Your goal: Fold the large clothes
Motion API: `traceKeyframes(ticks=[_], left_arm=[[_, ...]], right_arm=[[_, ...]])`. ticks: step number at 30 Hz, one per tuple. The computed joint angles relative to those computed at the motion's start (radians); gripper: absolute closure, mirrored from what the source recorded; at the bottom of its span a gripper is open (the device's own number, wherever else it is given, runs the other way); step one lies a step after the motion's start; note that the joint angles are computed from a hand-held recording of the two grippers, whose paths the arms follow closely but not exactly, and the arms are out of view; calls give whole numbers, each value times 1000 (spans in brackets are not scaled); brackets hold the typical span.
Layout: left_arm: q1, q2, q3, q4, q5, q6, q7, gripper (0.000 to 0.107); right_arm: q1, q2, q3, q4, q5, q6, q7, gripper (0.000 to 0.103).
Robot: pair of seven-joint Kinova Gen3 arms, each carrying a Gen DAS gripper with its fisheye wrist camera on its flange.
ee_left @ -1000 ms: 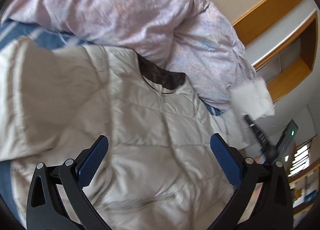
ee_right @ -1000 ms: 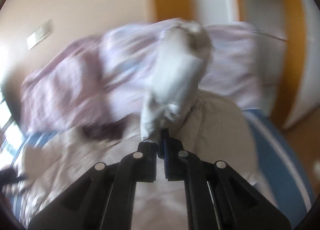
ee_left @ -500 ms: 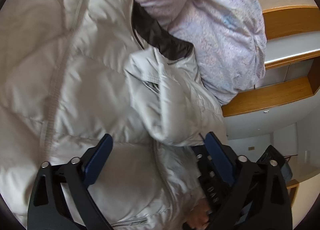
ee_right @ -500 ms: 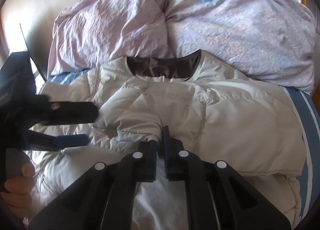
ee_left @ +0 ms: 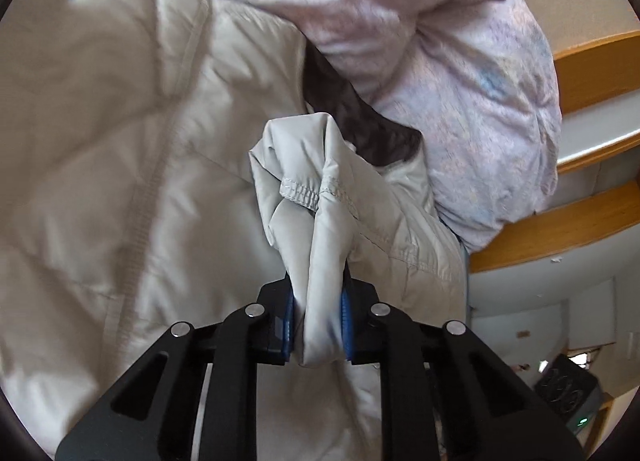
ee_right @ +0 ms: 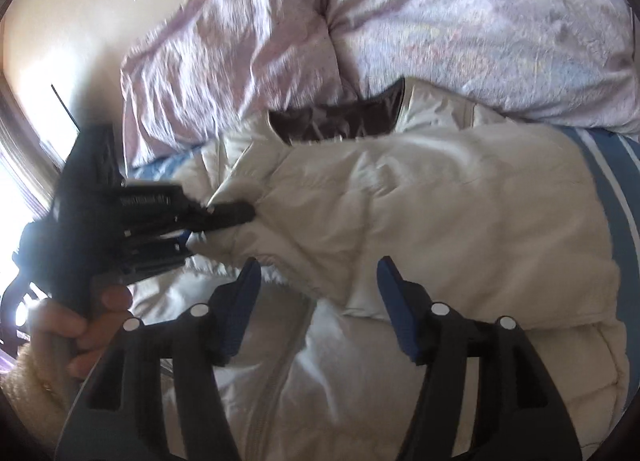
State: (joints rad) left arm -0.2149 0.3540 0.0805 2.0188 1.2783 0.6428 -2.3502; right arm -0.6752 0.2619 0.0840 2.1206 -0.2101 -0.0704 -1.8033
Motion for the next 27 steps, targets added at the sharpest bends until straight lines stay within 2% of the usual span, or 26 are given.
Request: traceKeyframes(ticks=[2,5,8,10,12,13,15,17,19,21,24,27], left_arm=[[27,-9,-31,0,-51,-36,37,91],[80,1,-79,-13,-105,-45,85,89],[115,-10,-80,-18,-178,-98,147,80],[140,-16,-120,-17,-176,-78,141,73],[115,-36,-139,6,-136,-30,73,59],[83,-54,-123,27,-113,-24,32,54],[-6,-120,-102,89,-82,1,-49,35],[-79,-177,-128,150,-56,51,-131,29],[-171,-235,-203,220,-59,133,-212,27],[-263,-278,-283,290,-67,176,-278,27],[-402,-300,-421,354,-84,248,-356,27],[-530,-258,-555,387,-71,344,-418,27]], right_arm=[[-88,2,93,-14,17,4,-24,45],[-212,47,232,-98,115,112,-141,53],[-342,141,371,-203,198,234,-247,56],[-418,226,458,-265,181,316,-248,56],[-485,314,544,-327,135,397,-200,55],[-525,342,590,-351,127,438,-192,54],[-584,385,648,-387,159,493,-209,53],[-575,371,631,-386,178,501,-229,53],[-508,308,557,-356,142,474,-204,51],[-443,244,483,-312,100,427,-173,49],[-405,180,420,-271,136,387,-211,47],[-372,140,361,-251,155,362,-225,44]])
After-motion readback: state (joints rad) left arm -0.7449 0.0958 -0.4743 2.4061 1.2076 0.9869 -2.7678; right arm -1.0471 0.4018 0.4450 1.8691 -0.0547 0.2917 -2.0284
